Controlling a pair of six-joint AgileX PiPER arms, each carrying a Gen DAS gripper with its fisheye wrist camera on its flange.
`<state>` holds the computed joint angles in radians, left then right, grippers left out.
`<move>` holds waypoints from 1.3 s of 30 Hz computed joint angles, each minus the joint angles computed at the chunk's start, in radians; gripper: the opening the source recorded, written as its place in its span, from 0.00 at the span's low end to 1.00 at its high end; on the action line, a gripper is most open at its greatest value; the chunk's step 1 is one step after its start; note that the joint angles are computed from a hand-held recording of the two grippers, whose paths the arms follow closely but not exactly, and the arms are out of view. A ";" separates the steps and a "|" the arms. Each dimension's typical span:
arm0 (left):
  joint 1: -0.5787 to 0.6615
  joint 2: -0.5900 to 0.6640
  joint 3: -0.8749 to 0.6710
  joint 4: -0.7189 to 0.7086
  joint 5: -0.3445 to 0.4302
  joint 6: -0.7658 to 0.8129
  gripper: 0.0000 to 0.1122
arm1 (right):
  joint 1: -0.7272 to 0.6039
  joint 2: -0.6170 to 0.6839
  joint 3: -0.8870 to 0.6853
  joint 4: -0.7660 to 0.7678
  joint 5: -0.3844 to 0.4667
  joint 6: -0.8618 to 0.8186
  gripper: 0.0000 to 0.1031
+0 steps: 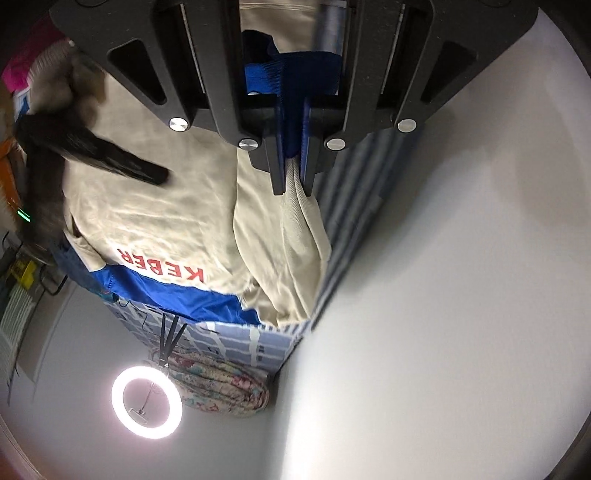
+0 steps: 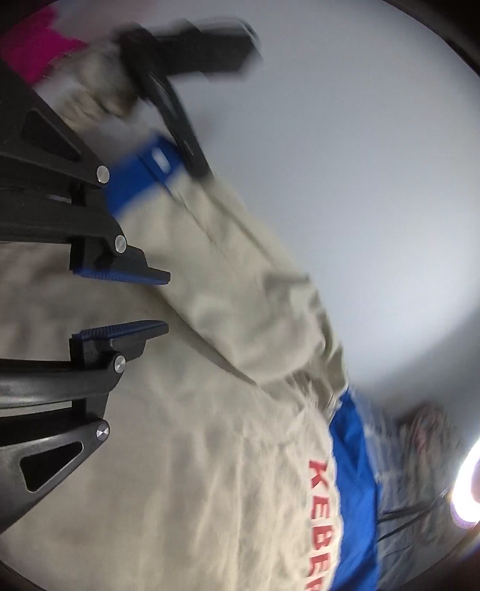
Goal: Fold large clothes
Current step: 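Lift the cuff with the right gripper while the left gripper grasps it, then lay the sleeve along the jacket side with the left gripper holding the cuff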
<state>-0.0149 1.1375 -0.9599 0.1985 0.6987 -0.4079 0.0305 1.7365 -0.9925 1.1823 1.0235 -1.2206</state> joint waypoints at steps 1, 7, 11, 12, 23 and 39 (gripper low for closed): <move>-0.005 -0.004 -0.017 0.019 0.015 0.004 0.04 | 0.043 0.035 -0.031 0.017 -0.037 0.026 0.21; -0.065 -0.052 -0.060 0.139 0.082 0.009 0.04 | 0.276 0.243 -0.233 0.047 -0.224 0.165 0.21; -0.164 -0.081 -0.034 0.282 0.112 -0.079 0.04 | 0.338 0.383 -0.370 0.051 -0.174 0.263 0.21; -0.184 -0.085 -0.025 0.302 0.117 -0.097 0.04 | 0.341 0.384 -0.371 0.036 -0.175 0.268 0.21; -0.735 -0.008 0.172 0.574 0.204 -0.463 0.04 | -0.069 0.267 -0.267 -0.123 0.013 0.145 0.34; -0.470 -0.220 0.272 0.057 0.078 -0.264 0.42 | -0.032 0.347 -0.368 -0.231 -0.014 0.279 0.58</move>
<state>-0.4853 0.9173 -0.6877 0.2560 0.7771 -0.6723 -0.0018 2.0832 -1.3606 0.9517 1.0094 -0.9417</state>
